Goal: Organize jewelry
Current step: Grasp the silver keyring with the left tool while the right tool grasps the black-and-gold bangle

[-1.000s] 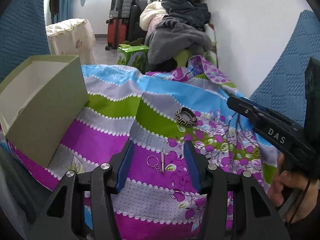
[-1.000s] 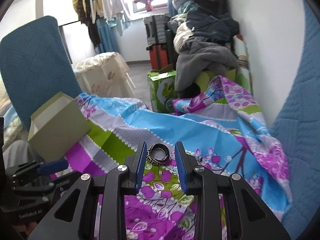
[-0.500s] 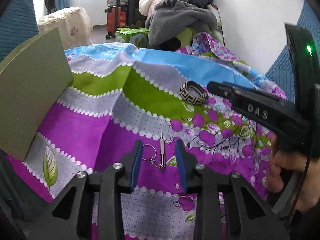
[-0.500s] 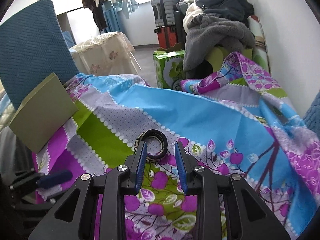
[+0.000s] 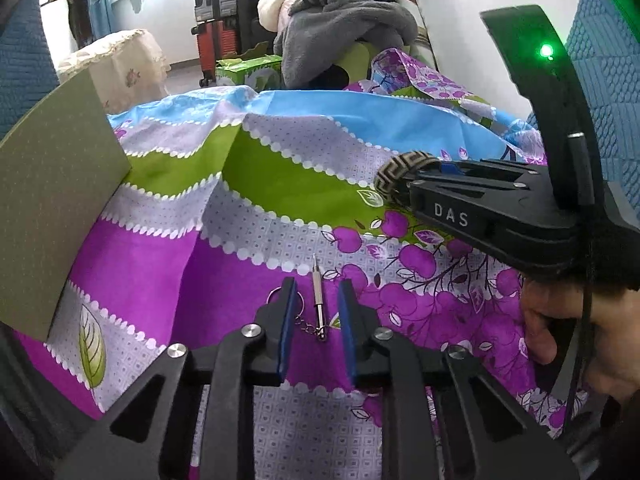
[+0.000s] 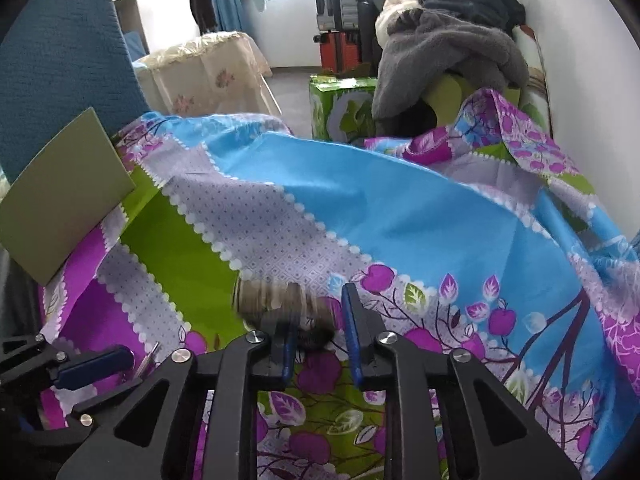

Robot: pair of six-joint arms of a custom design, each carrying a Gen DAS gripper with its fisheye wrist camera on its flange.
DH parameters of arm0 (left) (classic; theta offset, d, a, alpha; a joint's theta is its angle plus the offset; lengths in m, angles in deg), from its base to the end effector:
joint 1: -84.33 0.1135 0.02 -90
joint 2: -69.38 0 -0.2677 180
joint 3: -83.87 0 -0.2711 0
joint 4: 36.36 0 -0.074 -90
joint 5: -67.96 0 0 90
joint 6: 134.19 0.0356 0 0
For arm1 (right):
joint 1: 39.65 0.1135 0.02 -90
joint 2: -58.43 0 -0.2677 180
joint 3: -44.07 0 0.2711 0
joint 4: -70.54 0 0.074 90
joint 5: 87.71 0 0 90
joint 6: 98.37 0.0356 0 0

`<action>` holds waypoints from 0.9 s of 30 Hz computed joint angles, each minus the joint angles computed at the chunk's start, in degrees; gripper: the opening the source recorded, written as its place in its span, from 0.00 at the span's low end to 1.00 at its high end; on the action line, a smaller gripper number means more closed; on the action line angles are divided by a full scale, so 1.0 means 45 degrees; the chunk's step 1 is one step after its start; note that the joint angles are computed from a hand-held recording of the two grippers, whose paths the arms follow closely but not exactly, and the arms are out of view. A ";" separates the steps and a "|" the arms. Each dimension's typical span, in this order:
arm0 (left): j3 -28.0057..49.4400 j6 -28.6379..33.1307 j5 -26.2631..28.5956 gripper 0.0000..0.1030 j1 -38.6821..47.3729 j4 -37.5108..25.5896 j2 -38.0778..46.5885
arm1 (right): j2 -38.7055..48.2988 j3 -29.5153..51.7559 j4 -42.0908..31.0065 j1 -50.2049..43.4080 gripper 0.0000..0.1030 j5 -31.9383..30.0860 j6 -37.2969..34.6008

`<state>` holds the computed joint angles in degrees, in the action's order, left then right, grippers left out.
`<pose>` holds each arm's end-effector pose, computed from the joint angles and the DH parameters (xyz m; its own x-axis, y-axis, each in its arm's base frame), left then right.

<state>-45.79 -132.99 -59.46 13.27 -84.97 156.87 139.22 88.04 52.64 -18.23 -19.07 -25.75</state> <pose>0.0957 -0.2123 0.1152 -0.7432 -0.2805 -0.6074 -0.3082 0.9494 -0.0612 0.2336 0.1056 0.1278 -0.5652 -0.5205 -0.6400 -0.7385 0.6650 0.1112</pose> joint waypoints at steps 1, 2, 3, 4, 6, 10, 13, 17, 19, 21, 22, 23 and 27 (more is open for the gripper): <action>0.0061 0.0097 0.0006 0.15 -0.0006 -0.0072 0.0067 | -0.0015 -0.0017 0.0024 0.0018 0.10 0.0072 0.0027; 0.0029 0.0178 -0.0006 0.11 0.0034 0.0007 0.0056 | -0.0025 -0.0040 0.0069 0.0038 0.09 0.0155 0.0076; -0.0026 0.0230 0.0002 0.05 0.0073 0.0074 0.0012 | -0.0018 -0.0044 0.0091 0.0025 0.08 0.0183 0.0111; -0.0091 0.0302 0.0012 0.04 0.0105 0.0166 -0.0050 | -0.0011 -0.0044 0.0105 0.0014 0.07 0.0214 0.0148; -0.0124 0.0487 0.0006 0.04 0.0118 0.0239 -0.0088 | -0.0021 -0.0034 0.0080 0.0031 0.07 0.0238 0.0248; -0.0279 0.0684 0.0070 0.04 0.0206 0.0497 -0.0273 | -0.0087 0.0028 -0.0114 0.0085 0.07 0.0335 0.0530; -0.0461 0.0766 0.0247 0.04 0.0312 0.0745 -0.0568 | -0.0228 0.0054 -0.0315 0.0129 0.07 0.0265 0.0610; -0.0597 0.1020 0.0530 0.04 0.0424 0.1087 -0.0812 | -0.0667 0.0024 -0.0591 -0.0052 0.07 0.0108 0.0758; -0.0602 0.1062 0.0595 0.03 0.0428 0.1141 -0.0921 | -0.0955 0.0006 -0.0832 -0.0111 0.07 0.0232 0.0780; -0.0582 0.1132 0.0578 0.03 0.0437 0.1075 -0.1064 | -0.1299 -0.0021 -0.1128 -0.0252 0.07 0.0225 0.0882; -0.0629 0.1158 0.0612 0.04 0.0448 0.1077 -0.1205 | -0.1433 -0.0004 -0.1314 -0.0317 0.07 0.0249 0.0970; -0.0716 0.1153 0.0664 0.03 0.0472 0.1122 -0.1408 | -0.1613 -0.0010 -0.1494 -0.0385 0.07 0.0278 0.1087; -0.1249 0.1228 0.1094 0.04 0.0560 0.1225 -0.2684 | -0.2499 -0.0174 -0.2322 -0.0350 0.07 0.0880 0.1481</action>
<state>-51.41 -127.46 -54.53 15.79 -79.46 144.79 127.98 87.25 42.19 -19.81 -15.11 -19.09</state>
